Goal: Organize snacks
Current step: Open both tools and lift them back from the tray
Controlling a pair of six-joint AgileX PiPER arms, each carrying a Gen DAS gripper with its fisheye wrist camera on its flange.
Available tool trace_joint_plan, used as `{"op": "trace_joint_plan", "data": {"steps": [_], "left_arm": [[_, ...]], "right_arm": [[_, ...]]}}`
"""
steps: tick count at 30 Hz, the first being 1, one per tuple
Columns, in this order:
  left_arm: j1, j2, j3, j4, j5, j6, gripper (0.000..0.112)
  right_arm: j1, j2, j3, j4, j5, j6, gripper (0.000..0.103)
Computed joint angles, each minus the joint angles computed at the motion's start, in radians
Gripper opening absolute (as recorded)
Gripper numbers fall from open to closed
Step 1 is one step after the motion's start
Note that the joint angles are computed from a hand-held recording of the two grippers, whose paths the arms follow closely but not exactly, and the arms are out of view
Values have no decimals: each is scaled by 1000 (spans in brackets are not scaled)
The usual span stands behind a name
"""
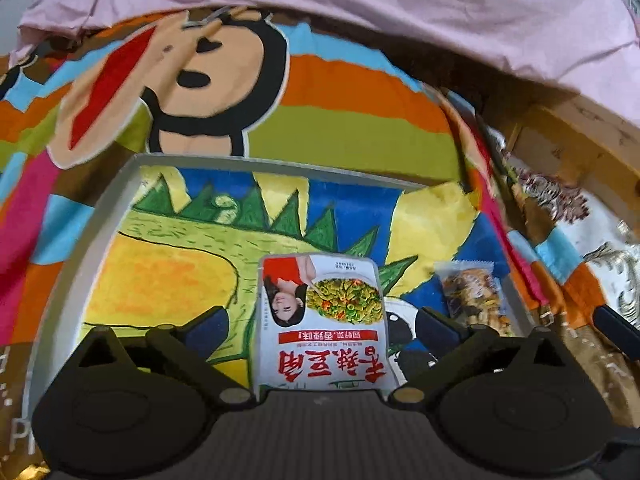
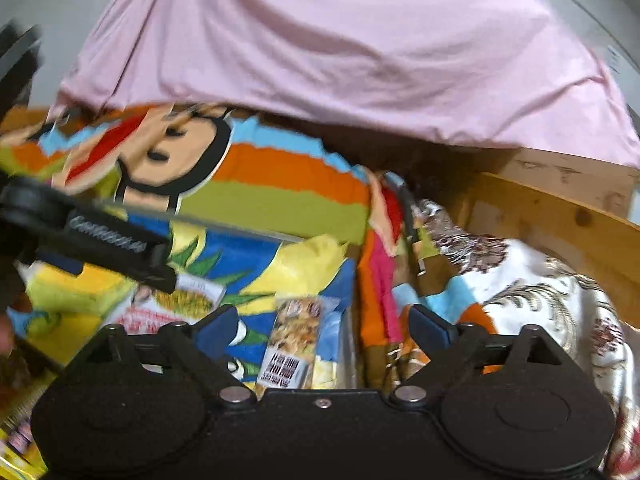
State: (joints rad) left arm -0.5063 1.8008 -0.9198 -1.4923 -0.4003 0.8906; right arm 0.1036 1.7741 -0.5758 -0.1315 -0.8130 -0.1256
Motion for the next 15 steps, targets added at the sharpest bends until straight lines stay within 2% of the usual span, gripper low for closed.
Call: {"op": "trace_joint_plan", "data": {"steps": [3, 7, 11, 15], "left_arm": [[-23, -82, 82, 84, -33, -85, 102], [-111, -214, 184, 38, -150, -61, 102], [-269, -387, 338, 6, -330, -143, 102], [-436, -551, 433, -127, -490, -81, 102]], "right_arm": [[-20, -76, 70, -8, -41, 41, 101], [-52, -207, 178, -50, -85, 105, 102], [-70, -371, 288, -87, -99, 189, 102], [-91, -571, 407, -130, -83, 317, 102]]}}
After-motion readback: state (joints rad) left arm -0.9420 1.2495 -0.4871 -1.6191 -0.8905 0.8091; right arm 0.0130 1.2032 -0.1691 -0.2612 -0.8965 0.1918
